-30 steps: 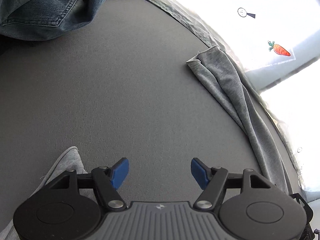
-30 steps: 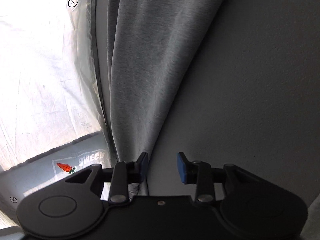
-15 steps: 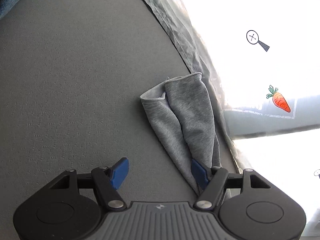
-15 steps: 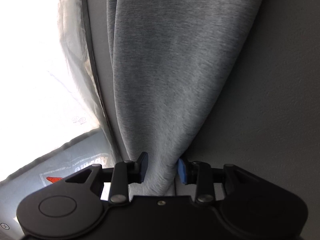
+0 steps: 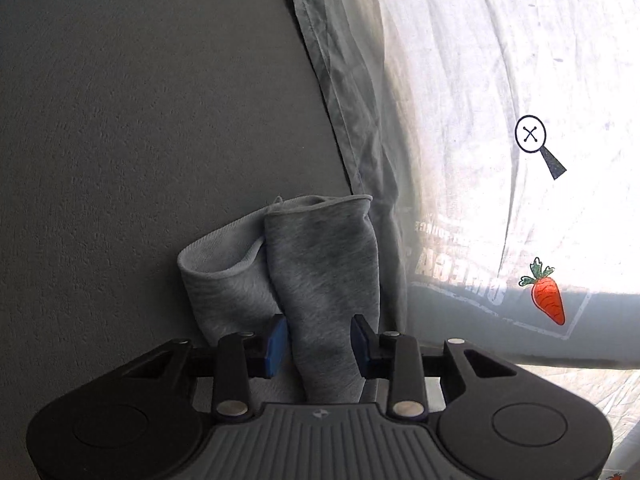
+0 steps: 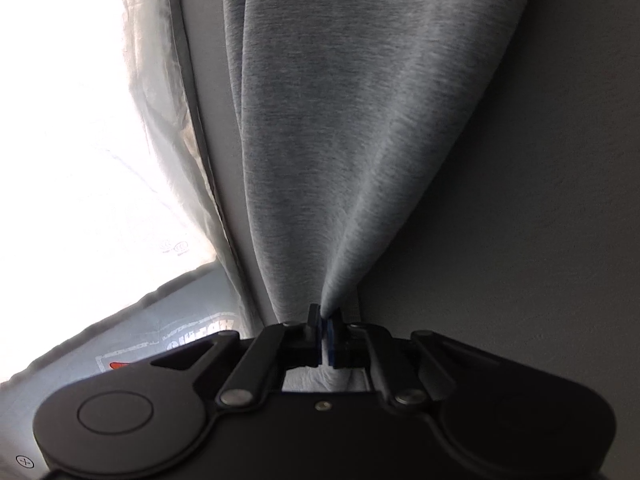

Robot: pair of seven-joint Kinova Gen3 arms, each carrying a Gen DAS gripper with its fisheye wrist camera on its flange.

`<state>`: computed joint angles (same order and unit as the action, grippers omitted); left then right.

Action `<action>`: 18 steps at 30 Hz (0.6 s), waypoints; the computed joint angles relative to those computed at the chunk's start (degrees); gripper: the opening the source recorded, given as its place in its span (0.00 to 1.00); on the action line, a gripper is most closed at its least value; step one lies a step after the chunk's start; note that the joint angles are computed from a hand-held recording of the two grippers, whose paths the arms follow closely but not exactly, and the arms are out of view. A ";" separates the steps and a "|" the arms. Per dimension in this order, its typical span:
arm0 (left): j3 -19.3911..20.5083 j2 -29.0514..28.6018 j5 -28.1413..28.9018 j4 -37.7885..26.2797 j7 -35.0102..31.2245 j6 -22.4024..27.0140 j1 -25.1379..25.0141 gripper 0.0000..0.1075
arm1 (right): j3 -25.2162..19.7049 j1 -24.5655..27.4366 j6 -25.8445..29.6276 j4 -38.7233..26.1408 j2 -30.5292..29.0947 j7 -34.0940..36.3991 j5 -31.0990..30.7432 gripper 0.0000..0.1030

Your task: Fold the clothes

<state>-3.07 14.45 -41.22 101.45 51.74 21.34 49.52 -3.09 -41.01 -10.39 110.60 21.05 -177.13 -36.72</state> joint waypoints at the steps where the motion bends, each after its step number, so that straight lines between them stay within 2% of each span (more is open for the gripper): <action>1: 0.45 0.22 0.67 -0.44 -0.78 0.75 -0.48 0.34 | -0.01 -0.08 -0.19 -0.18 0.05 -0.11 -0.07 0.02; 4: 1.93 0.89 3.64 -1.44 -3.49 1.60 -2.59 0.37 | 0.79 -1.03 -0.52 -0.87 0.26 0.21 -0.86 0.02; 7: 0.33 1.32 3.75 -1.44 -3.14 0.22 -1.95 0.37 | 1.27 -1.84 -1.12 -1.46 0.50 0.61 -1.79 0.02; 12: -0.86 2.61 4.47 -3.81 -4.24 2.18 -1.08 0.35 | 2.31 -3.35 -1.17 -2.60 0.85 2.34 -3.57 0.02; 13: -1.31 2.80 4.09 -4.19 -3.81 2.62 -0.58 0.27 | 2.65 -3.77 -0.98 -2.93 0.92 2.88 -3.93 0.02; 14: -1.44 2.99 3.84 -4.70 -3.78 3.40 -0.31 0.06 | 2.92 -4.12 -0.81 -3.18 0.96 3.29 -4.32 0.02; 15: -1.01 3.15 4.17 -5.36 -4.66 4.23 -0.65 0.00 | 2.98 -4.28 -0.87 -3.31 0.99 3.55 -4.54 0.02; 16: -0.59 3.31 3.95 -5.91 -4.95 4.98 -0.92 0.00 | 3.26 -4.70 -0.90 -3.54 1.02 3.93 -4.97 0.02; 18: -2.29 3.14 1.30 -6.20 -2.76 5.18 1.01 0.00 | 3.85 -5.60 -1.15 -3.91 0.96 4.64 -6.10 0.02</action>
